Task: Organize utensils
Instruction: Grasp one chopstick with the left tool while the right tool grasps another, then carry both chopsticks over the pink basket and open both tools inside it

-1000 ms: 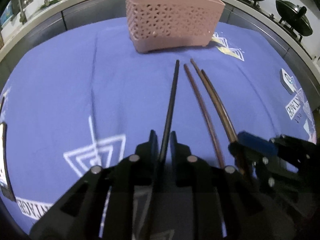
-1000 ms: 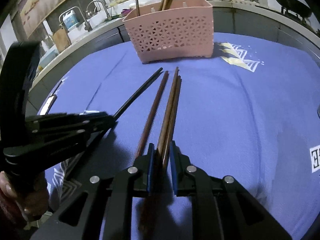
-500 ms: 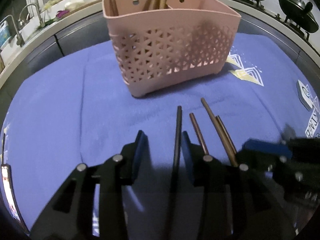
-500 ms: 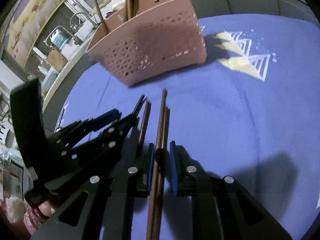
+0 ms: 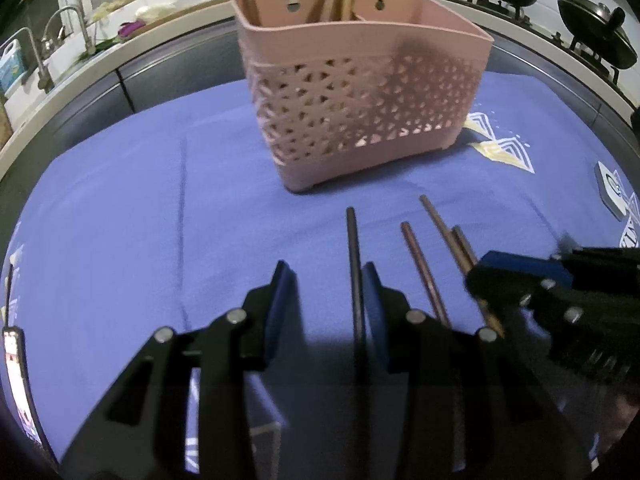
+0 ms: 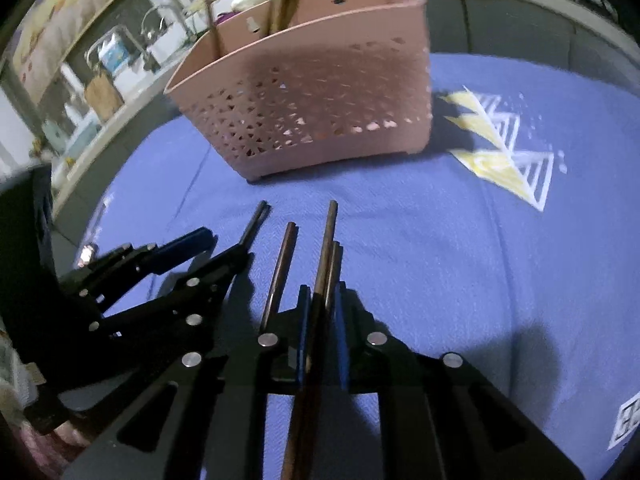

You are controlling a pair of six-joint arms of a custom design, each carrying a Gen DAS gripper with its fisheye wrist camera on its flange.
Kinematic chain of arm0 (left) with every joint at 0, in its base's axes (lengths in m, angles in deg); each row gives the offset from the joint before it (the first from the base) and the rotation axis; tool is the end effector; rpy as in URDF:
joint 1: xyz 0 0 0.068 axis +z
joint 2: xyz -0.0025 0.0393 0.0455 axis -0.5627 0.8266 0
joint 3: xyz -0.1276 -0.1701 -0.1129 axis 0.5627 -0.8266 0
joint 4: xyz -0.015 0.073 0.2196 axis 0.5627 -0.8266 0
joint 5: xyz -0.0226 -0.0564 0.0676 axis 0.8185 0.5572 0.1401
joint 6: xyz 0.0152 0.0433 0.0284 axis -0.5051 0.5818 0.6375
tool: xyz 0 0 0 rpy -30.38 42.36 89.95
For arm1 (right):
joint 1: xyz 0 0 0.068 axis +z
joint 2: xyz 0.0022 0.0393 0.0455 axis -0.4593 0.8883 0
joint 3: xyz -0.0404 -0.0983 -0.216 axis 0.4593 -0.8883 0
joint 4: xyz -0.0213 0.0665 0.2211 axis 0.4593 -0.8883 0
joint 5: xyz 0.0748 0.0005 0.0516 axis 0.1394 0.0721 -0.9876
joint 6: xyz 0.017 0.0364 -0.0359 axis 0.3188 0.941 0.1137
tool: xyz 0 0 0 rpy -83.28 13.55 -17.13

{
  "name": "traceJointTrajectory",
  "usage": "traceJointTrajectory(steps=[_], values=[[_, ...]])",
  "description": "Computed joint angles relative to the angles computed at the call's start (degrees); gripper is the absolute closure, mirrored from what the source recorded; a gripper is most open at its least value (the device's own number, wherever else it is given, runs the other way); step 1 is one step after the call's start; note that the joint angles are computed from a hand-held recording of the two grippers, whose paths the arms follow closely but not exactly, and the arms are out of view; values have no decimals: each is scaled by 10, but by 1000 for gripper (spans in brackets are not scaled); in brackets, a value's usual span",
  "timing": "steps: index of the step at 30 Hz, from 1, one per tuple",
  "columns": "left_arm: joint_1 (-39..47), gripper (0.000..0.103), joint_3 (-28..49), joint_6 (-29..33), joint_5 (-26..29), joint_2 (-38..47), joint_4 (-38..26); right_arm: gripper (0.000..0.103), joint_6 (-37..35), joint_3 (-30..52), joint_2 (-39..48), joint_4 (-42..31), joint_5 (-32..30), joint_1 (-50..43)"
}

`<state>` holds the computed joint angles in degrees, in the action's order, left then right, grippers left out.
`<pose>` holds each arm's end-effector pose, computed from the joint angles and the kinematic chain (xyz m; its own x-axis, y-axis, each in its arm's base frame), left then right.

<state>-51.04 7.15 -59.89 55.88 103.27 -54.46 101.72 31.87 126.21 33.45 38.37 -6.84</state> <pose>0.2269 -0.0724 0.1964 -0.6745 0.4121 -0.6125 0.4932 0.8689 0.0415 0.1682 0.0664 0.1922 -0.8377 0.2441 -0.4885 0.0444 0.9220 0.3846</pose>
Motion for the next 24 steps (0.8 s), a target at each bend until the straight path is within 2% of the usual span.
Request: traceJointTrajectory(steps=[2, 8, 10, 14, 16, 18, 19, 21, 24], values=[[2, 67, 0, 1, 1, 0, 1, 92, 0, -6, -11, -1, -24, -25], [-13, 67, 4, -12, -14, 6, 5, 97, -3, -4, -7, -2, -27, -44], [-19, 67, 2, -16, -17, 6, 11, 97, -4, 5, 7, -2, -2, -28], [-23, 67, 2, -20, -19, 11, 17, 97, -10, 47, 59, -14, 111, 47], [-24, 67, 8, -22, -18, 19, 18, 98, -11, 56, 78, -8, 137, 64], [-21, 77, 18, -18, -6, 29, 18, 98, -15, 61, 88, -5, 142, 68], [-20, 95, 23, -16, 2, 32, 13, 98, -17, 64, 90, -7, 135, 64], [-9, 98, 45, -13, 35, 41, -23, 99, -15, 53, 69, -4, 63, 30], [38, 99, 50, 1, 102, 8, -59, 99, -3, 29, -22, -18, 46, 31]])
